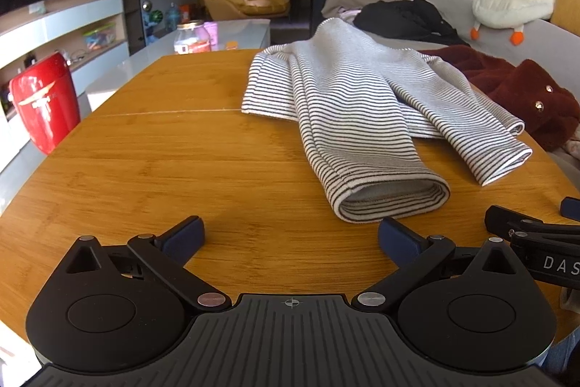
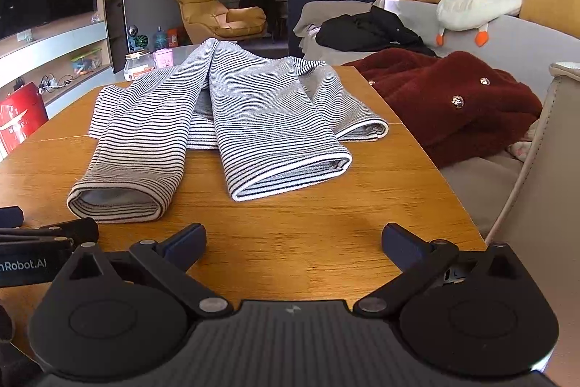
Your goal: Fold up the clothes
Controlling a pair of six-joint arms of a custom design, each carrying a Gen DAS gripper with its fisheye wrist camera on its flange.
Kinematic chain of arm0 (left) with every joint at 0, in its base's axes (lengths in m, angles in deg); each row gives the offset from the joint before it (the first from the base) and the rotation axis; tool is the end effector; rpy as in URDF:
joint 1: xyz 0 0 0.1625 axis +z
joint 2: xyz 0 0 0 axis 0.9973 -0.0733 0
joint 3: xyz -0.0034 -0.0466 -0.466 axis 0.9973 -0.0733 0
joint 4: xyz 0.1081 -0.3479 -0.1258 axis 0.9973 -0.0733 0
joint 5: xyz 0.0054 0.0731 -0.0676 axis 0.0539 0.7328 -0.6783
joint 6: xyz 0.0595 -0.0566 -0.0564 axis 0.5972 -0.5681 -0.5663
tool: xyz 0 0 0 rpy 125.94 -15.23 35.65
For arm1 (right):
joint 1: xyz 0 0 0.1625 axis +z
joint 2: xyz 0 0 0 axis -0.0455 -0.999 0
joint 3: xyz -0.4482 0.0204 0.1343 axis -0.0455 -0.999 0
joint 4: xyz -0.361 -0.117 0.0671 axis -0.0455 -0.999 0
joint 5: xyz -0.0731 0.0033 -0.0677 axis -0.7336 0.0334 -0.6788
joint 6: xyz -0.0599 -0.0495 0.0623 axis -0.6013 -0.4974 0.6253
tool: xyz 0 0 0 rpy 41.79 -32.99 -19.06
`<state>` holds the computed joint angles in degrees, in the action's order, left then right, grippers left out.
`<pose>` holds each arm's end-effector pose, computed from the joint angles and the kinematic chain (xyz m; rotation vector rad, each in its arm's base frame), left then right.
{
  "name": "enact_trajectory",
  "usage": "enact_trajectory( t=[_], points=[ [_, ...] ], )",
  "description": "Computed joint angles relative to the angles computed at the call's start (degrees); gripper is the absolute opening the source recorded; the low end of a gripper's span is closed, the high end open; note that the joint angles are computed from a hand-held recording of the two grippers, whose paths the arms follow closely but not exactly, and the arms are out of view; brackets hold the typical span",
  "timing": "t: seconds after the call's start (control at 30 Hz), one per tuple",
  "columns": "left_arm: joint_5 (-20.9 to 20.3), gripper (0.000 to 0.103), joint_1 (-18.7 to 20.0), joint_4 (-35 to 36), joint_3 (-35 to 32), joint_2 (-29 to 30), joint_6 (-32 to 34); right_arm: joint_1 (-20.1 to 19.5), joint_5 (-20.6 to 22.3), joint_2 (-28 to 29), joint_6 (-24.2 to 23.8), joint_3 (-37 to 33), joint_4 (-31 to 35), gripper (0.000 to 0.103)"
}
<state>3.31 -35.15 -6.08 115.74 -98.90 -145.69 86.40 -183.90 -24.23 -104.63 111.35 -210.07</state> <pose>-0.2946 -0.6625 -0.0587 0.9965 2.2962 -0.8508 0.0171 -0.5408 0.2020 -0.0921 -1.8924 1.2745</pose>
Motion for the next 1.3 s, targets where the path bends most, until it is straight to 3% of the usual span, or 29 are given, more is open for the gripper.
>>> enact_trajectory(
  t=[0.2,1.3],
  points=[
    [0.68,0.103,0.06,-0.97,0.94,-0.52,-0.37,0.60,-2.18,0.86,-2.52,-1.09,-0.62,0.103],
    [0.52,0.103,0.04,-1.85,1.45,-0.68,-0.12,0.46,-1.46,1.16,-2.51,-1.26,-1.13,0.103]
  ],
)
